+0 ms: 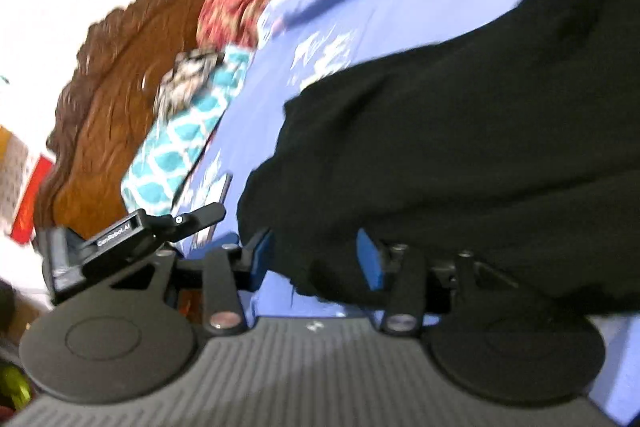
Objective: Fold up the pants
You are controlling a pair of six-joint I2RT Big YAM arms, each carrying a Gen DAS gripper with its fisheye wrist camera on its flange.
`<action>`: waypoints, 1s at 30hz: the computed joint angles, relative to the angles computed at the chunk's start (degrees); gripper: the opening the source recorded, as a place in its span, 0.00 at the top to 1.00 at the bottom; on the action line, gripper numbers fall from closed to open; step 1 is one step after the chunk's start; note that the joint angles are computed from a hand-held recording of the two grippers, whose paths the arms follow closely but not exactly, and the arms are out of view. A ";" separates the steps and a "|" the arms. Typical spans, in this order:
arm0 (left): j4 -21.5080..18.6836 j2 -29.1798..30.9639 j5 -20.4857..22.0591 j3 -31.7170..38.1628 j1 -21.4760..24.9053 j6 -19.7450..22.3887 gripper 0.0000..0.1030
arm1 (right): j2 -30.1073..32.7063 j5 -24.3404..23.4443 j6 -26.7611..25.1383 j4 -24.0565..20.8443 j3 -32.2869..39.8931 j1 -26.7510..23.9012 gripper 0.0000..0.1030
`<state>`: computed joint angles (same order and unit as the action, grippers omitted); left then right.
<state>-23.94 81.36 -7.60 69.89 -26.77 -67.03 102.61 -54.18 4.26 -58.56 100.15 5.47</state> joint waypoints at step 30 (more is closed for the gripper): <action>-14.46 1.10 -24.82 8.51 -7.84 3.94 0.62 | -14.15 24.06 36.25 33.73 -23.98 -27.05 0.39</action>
